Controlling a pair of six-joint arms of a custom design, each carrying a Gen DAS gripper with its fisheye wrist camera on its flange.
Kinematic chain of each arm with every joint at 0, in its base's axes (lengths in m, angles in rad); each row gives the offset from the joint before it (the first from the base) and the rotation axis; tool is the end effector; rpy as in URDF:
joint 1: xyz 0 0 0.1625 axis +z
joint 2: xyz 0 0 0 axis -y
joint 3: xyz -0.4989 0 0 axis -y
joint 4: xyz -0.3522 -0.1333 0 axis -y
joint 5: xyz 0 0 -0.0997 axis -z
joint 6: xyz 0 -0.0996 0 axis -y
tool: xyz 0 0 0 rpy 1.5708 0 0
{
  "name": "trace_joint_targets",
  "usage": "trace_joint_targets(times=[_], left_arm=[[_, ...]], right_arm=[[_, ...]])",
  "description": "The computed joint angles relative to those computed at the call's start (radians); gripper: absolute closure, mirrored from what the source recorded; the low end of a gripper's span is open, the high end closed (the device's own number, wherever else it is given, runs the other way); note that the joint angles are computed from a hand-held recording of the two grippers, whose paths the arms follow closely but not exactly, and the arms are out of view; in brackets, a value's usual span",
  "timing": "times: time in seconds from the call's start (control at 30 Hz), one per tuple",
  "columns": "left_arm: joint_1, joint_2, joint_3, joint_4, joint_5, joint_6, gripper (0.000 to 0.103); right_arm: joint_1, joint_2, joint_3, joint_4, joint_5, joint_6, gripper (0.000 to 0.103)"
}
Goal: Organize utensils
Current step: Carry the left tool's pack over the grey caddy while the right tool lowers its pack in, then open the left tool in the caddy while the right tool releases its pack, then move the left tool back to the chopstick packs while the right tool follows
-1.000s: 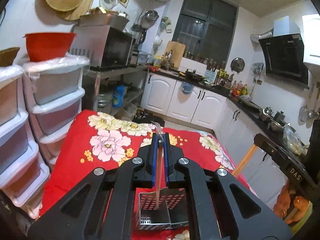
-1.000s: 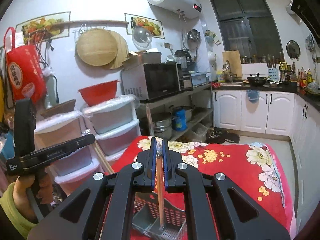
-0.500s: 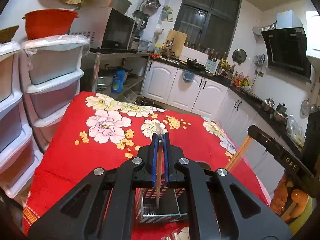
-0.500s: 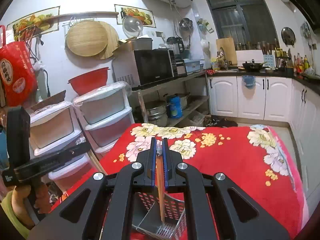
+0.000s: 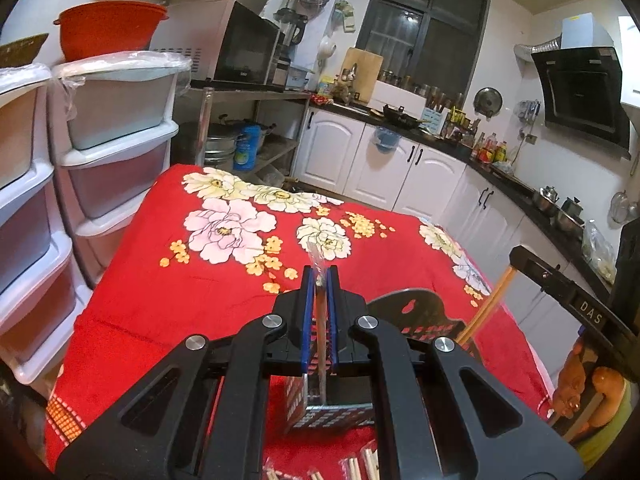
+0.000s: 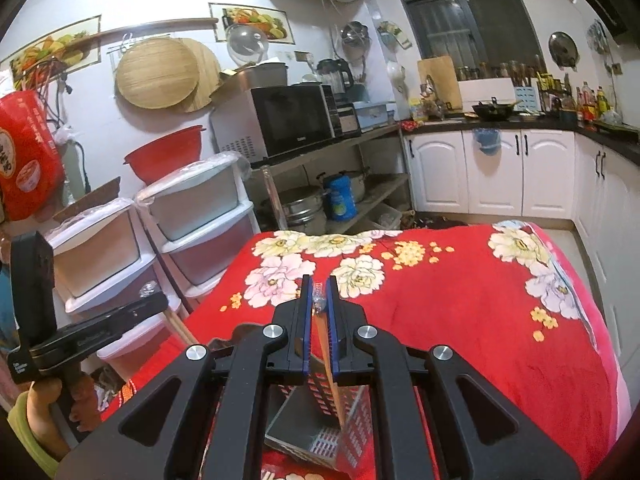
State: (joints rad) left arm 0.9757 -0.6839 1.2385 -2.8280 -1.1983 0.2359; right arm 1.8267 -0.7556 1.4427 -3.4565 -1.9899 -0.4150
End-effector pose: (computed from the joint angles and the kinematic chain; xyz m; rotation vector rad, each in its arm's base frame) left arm -0.3205 -0.7759 0.2859 0.9229 2.5557 -1.0688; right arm 0.2812 -0.7083 0.3410 0.4300 -2.2219 1.4872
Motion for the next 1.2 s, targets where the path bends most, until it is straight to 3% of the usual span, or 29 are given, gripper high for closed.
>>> trace_joint_targets(times=[0.3,0.6,0.77,1.03,1.2], left_arm=[[0.006,-0.033,0.057,-0.011,0.026,-0.022,0.090],[0.001,-0.079,0.136,-0.057,0.034,-0.033,0.070],[-0.003,-0.109,0.196,-0.101,0.036,-0.037,0.055],[-0.007,-0.146,0.269,-0.143,0.029,-0.050,0.030],[-0.012,-0.160,0.310,-0.170,0.040,-0.046,0.022]], right_arm=[[0.000,-0.027,0.057,-0.044,-0.023,0.014,0.074],[0.008,-0.059,0.136,-0.105,-0.039,0.020,0.055],[0.010,-0.076,0.183,-0.127,-0.050,0.029,0.048],[0.013,-0.097,0.253,-0.144,-0.063,0.037,0.047],[0.017,-0.102,0.290,-0.144,-0.075,0.039,0.045]])
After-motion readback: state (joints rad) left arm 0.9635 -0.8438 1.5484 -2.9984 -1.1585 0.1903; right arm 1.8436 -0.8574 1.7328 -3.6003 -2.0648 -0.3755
